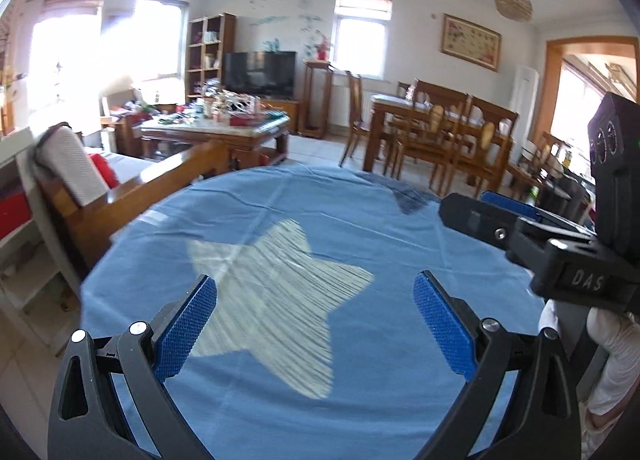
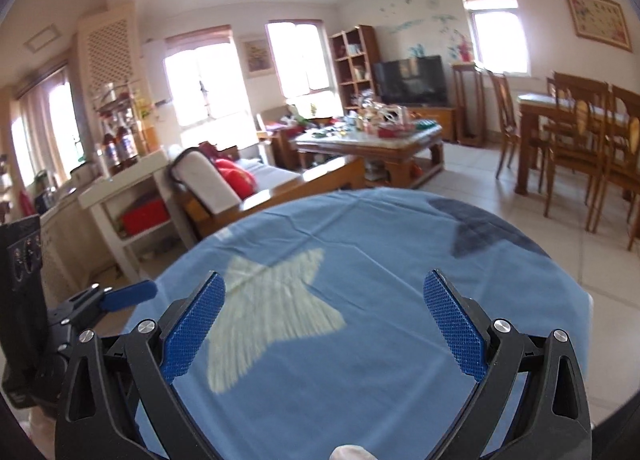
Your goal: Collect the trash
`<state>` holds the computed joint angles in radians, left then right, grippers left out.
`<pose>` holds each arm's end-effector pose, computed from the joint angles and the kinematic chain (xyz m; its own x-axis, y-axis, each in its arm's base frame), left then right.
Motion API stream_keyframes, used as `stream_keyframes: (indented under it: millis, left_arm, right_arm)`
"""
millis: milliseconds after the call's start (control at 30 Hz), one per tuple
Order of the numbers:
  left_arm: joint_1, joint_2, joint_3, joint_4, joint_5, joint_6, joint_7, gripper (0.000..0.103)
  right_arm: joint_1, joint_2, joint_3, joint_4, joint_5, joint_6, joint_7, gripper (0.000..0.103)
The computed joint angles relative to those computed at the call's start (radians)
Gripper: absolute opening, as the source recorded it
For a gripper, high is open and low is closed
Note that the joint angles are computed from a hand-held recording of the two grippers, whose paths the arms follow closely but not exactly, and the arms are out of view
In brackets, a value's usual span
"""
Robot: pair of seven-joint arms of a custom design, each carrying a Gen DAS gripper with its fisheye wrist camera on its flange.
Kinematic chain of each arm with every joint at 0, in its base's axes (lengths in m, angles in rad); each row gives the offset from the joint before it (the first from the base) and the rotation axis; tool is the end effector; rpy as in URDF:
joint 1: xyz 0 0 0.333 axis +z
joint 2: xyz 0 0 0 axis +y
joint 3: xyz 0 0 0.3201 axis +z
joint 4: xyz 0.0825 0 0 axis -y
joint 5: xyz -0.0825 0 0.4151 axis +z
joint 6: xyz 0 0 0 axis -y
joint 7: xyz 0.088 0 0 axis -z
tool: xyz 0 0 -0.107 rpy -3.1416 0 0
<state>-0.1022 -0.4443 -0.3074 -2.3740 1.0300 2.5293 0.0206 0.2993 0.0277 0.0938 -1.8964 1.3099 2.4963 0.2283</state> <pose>0.4412 -0.2151 0.5336 0.3632 -0.9291 0.0695 -0.4521 -0.2409 -0.8588 0.5933 0.2392 0.5381 0.8121 -0.5398 -0.2216 -0.4051 -0.2484 -0.8799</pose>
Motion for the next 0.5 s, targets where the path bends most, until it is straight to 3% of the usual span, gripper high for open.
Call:
stream_keyframes:
  millis: [333,500]
  left_arm:
    - [0.043,-0.084,-0.022,-0.047,0.069,-0.128,-0.104,0.098]
    - [0.05,-0.069,-0.028,-0.035,0.092,-0.184,-0.137,0.098]
  right_arm:
    - [0.033,0.067,0.04,0.062,0.137,0.053,-0.131,0.098]
    - [0.024,0.095,0.049,0.069,0.184,0.06,-0.181,0.098]
